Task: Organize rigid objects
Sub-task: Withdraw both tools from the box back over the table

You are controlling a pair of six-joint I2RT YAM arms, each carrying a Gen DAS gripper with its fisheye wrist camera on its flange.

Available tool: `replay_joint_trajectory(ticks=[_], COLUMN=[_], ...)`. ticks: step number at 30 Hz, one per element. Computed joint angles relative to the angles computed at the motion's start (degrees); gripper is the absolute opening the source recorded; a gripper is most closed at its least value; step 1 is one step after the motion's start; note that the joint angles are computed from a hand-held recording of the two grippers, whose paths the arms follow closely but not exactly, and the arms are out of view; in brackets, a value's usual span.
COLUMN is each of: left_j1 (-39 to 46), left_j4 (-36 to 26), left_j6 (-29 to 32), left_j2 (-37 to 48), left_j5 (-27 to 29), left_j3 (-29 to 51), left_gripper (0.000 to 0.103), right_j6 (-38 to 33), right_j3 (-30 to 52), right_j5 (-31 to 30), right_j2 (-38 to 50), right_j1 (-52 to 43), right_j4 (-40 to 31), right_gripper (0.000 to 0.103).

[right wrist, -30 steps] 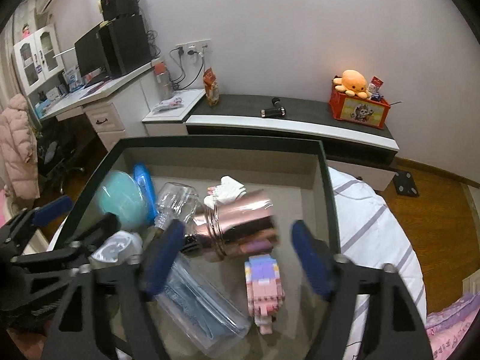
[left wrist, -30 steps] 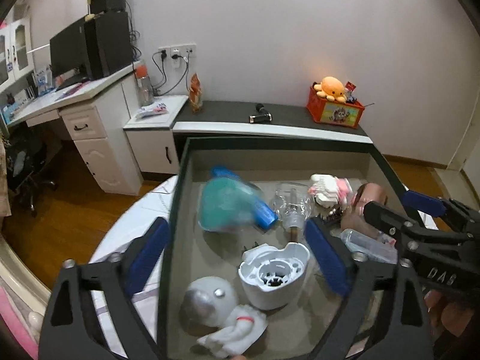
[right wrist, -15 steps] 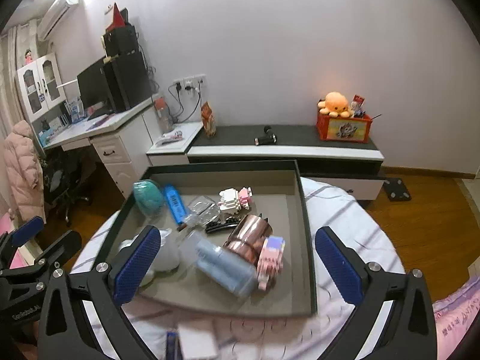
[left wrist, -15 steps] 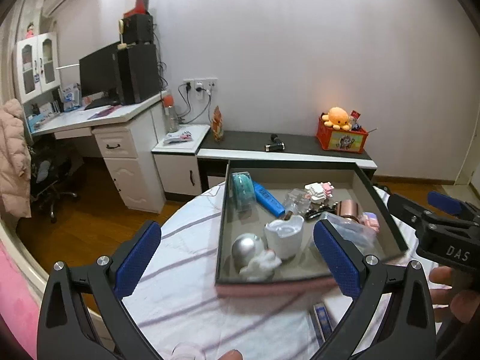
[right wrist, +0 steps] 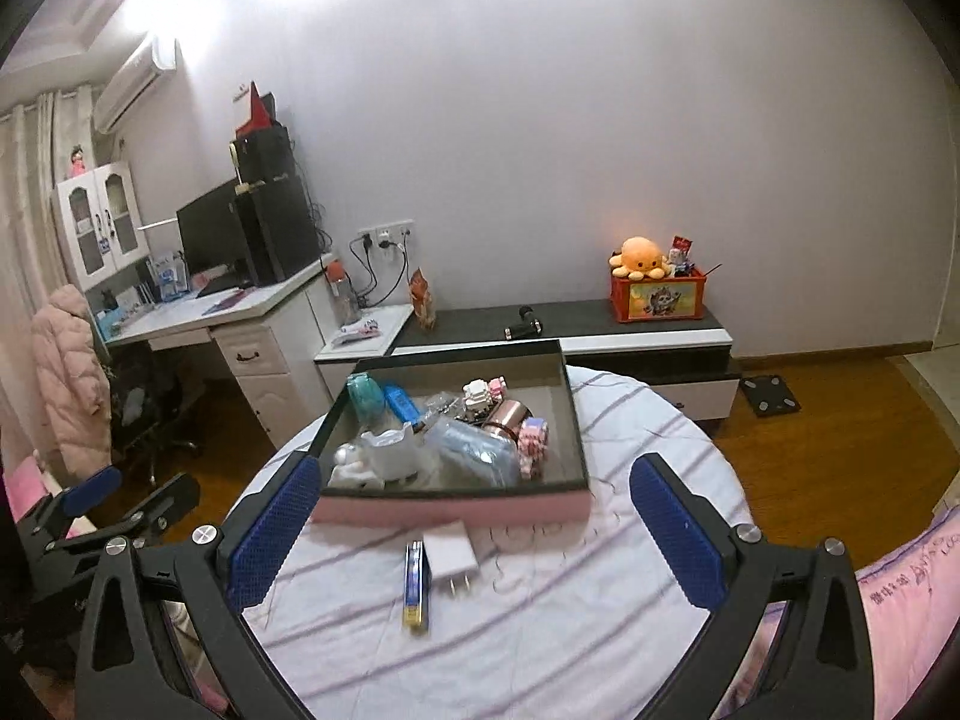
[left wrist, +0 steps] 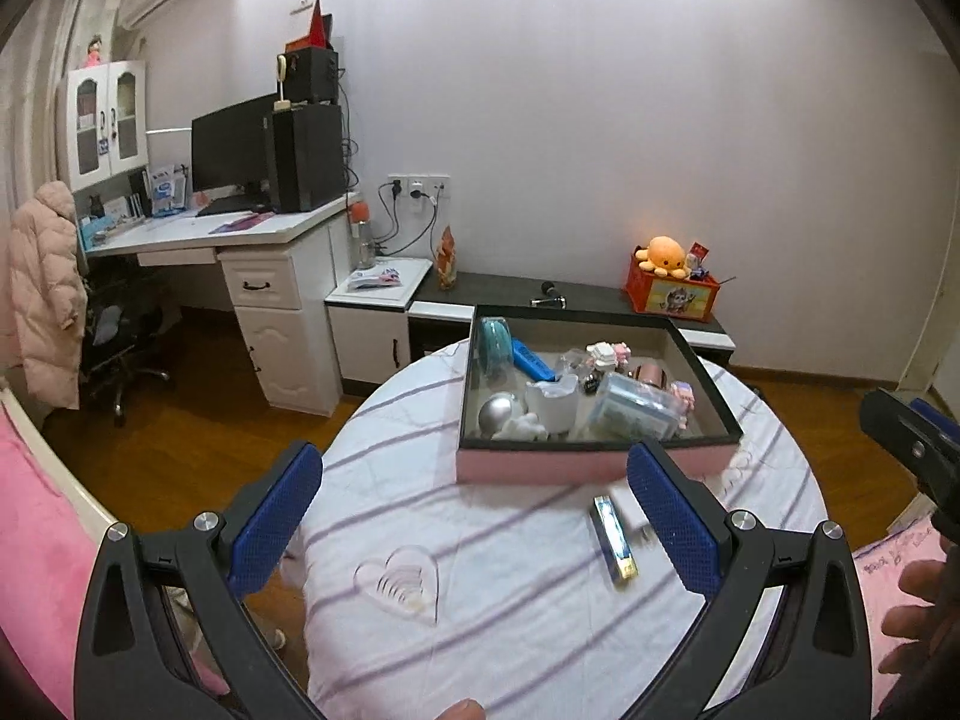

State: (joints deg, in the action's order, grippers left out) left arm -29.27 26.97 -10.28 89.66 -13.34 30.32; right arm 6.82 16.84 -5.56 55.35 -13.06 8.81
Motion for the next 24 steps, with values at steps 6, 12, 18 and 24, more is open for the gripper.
replay_joint_trajectory(ticks=[6, 12, 18, 24], left_j1=[-3.17, -5.57, -6.88, -7.57], left_j4=[-1.88, -4.84, -7.12, -7.63], left_j6=[-1.94, -3.22, -4.38, -4.68], left_j2=[-9.4, -16.51, -21.11, -22.04], left_j5=[-3.21, -4.78, -5.7, -6.44], left_j3=[-6.79, -10.58, -13.09, -13.64], left_gripper=[0.103, 0.103, 0.103, 0.103], right_j6=[-1.28, -2.08, -1.04, 0.01], right_j3=[-5.35, -5.86, -5.34, -5.11], right_j5=[-1.87, -1.09, 1.04, 3.92], right_j2=[-22.25, -35.98, -40.29, -42.72], right_j1=[-3.58, -3.81, -0.65, 2.92], right_j4=[-16.56, -29.15, -33.28, -35.67], right_gripper=[0.103, 0.103, 0.103, 0.103])
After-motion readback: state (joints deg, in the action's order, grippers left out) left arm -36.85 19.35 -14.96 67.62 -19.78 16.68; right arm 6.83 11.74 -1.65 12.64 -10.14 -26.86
